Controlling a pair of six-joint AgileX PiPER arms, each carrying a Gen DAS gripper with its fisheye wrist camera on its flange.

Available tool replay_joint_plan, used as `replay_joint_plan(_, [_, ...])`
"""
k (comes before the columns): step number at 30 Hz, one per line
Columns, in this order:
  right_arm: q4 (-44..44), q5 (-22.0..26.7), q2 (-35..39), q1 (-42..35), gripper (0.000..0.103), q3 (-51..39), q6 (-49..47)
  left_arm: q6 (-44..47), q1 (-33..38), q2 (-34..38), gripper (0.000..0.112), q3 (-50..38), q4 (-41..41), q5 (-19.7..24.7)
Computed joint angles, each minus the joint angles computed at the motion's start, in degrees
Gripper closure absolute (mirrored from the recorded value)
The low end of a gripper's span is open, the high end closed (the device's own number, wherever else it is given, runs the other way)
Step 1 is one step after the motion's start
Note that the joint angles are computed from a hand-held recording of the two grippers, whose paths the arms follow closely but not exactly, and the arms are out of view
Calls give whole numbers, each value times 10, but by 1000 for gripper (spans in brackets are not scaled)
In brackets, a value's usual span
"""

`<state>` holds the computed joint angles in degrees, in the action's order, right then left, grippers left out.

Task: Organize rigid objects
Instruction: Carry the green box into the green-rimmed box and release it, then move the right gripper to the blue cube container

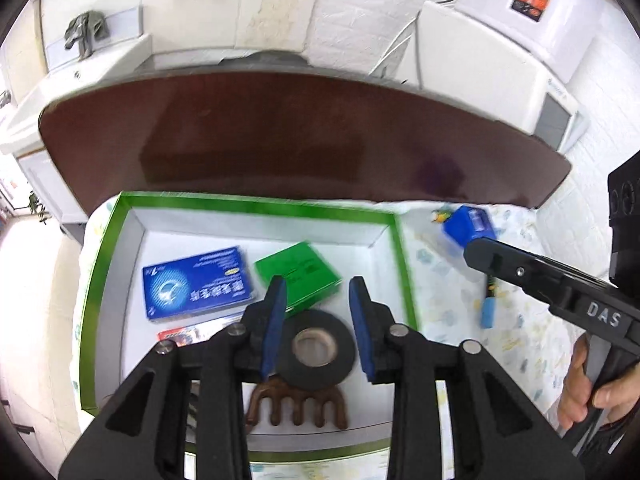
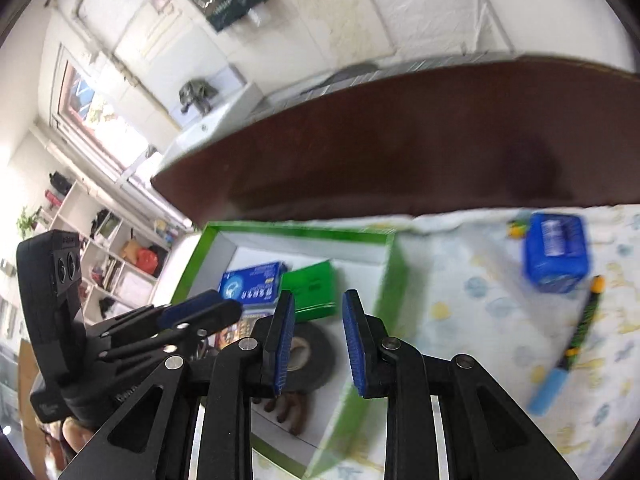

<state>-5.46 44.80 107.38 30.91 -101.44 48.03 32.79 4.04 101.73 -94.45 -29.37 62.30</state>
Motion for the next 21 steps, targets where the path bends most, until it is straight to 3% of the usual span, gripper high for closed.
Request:
replay_joint_plan(5, [-58,-32,-121,-31,77,158,69,-11,-59,-25,79,10,0,-3])
replay_joint_plan(12, [-15,-98,-251,-110,77,364,80,-92,-173,5,79,5,52,-22])
replay_joint_plan(16, [84,-148,-274,-178,77,423,-8,-177,-229,63,80,-56,85,-20])
replay_joint_plan(21, [267,-169,-229,-263,77,410,-210,-276,-267,175,83,-210,110,43])
